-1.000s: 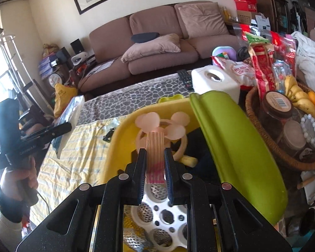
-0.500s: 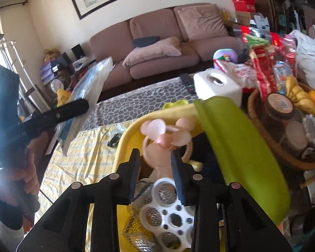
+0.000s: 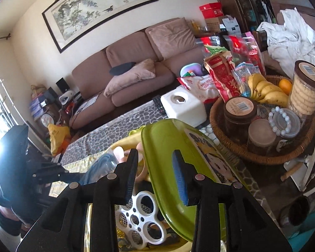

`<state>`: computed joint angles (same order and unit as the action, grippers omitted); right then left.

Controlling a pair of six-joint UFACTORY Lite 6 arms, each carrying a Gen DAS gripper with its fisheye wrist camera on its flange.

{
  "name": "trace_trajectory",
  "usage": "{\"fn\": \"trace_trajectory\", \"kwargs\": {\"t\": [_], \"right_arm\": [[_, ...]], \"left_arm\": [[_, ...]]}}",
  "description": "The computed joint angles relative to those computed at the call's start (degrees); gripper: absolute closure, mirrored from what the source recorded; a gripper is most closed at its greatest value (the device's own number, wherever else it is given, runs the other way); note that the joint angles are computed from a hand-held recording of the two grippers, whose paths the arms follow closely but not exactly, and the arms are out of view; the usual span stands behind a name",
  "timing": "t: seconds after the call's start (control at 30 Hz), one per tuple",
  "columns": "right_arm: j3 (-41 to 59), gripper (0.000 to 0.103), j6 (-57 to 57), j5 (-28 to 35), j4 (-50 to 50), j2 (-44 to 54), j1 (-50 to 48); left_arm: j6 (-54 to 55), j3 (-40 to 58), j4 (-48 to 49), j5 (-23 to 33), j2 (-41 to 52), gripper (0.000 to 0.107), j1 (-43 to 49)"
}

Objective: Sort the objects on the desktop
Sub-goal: 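Lower the cable bag into the basin with left gripper while right gripper carries the stick there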

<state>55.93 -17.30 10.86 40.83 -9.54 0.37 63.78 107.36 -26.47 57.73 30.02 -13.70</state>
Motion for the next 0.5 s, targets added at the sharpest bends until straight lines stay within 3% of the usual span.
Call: {"fn": "trace_trajectory", "kwargs": {"t": [0.17,0.3,0.5], "right_arm": [[0.5,0.068,3.7,-0.7,-3.3,0.8,2.0],[0.6,0.068,4.6,-0.9,-4.1,1.0,2.5],[1.1,0.068,4.8,-0.7,-4.5,2.1,3.0]], "left_arm": [[-2.9,-1.6,3.0,-2.8,2.1,0.073,-4.3],[-1.5,-2.7,-0.6,-5.1,3.5,0.073,-5.2],[3.3,0.8,-7.7,0.8,8.4,0.068,-1.6]]}}
